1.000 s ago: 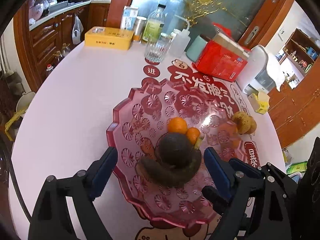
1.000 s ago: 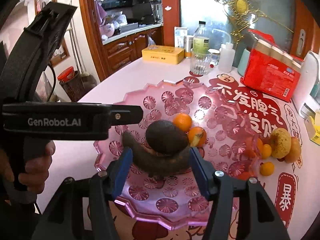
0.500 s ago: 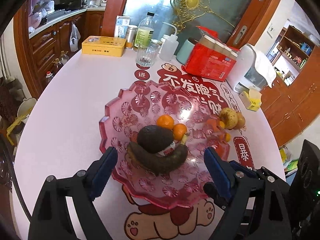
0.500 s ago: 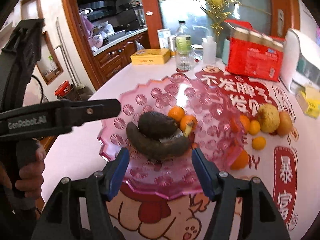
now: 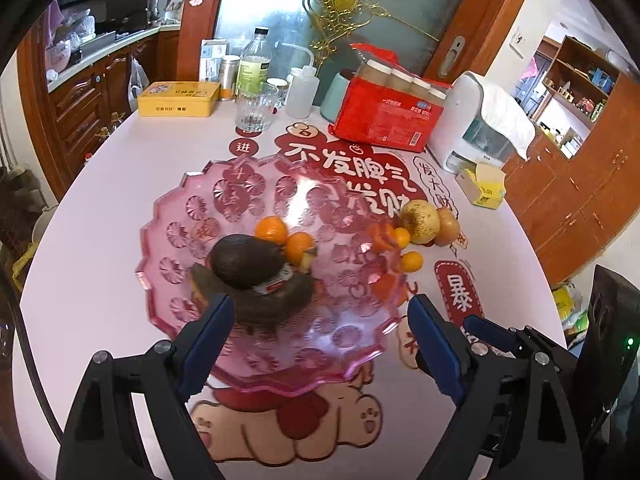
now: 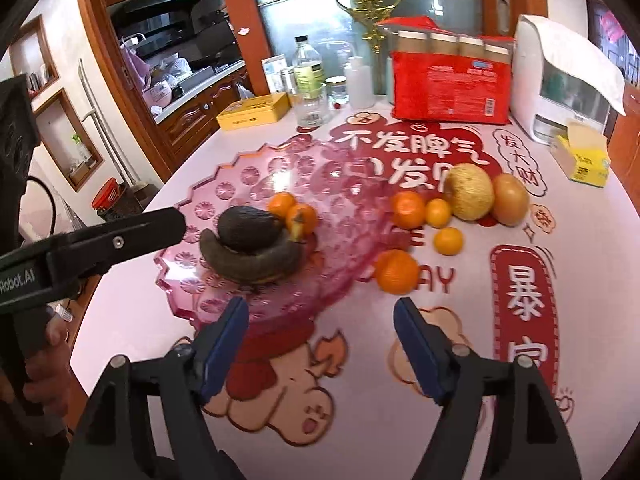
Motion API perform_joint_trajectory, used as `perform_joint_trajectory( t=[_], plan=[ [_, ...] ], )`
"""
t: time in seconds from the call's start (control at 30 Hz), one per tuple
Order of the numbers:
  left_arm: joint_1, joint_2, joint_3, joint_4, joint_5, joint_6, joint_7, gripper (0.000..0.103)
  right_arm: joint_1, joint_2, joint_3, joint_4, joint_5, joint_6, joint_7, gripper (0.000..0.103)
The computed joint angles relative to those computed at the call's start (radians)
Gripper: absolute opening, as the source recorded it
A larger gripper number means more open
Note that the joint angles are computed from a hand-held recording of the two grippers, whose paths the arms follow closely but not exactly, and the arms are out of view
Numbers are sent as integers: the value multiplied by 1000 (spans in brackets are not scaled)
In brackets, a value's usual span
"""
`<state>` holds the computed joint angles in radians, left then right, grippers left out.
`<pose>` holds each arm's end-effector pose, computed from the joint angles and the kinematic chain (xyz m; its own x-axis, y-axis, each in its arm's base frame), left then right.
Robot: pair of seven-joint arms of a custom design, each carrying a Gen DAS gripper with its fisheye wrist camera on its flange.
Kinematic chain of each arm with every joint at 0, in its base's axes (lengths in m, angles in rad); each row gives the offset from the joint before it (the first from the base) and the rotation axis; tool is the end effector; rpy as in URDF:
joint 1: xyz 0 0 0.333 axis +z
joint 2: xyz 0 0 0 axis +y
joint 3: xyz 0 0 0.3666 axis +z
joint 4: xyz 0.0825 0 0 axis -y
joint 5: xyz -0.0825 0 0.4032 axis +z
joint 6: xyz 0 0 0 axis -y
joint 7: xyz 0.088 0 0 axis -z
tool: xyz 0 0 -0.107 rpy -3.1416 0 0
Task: Organize fruits
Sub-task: 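Open both grippers and withdraw them from the bowl, then reach the left gripper to the speckled pear while the right gripper reaches the red apple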
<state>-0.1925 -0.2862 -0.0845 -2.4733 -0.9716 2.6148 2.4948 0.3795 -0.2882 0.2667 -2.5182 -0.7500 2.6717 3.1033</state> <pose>0.4579 -0.1129 0.4734 -0.5022 -0.8114 0.2990 -0.7596 0.2487 -0.6009 0.3572 0.3004 0.4543 -0.2124 -0.9636 -0.1622 -0.7582 0.2672 -0.5947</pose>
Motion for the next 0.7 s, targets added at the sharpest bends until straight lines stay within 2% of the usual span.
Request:
perform_joint_trajectory(
  t=[0.2, 0.4, 0.57, 0.7],
  plan=[
    [-41, -40, -70, -36, 46, 99, -138, 87, 14, -110, -75, -109, 120, 77, -166, 76],
    [-91, -42, -118, -50, 157, 196, -324, 87, 14, -227, -130, -212, 262, 91, -355, 76],
    [-87, -15, -184, -34, 337, 215, -541, 87, 15, -346, -189, -300, 352, 82, -518, 76],
    [-93, 14, -213, -11, 454, 214, -687, 87, 6, -437, -235, -358, 407, 66, -634, 76]
  ],
)
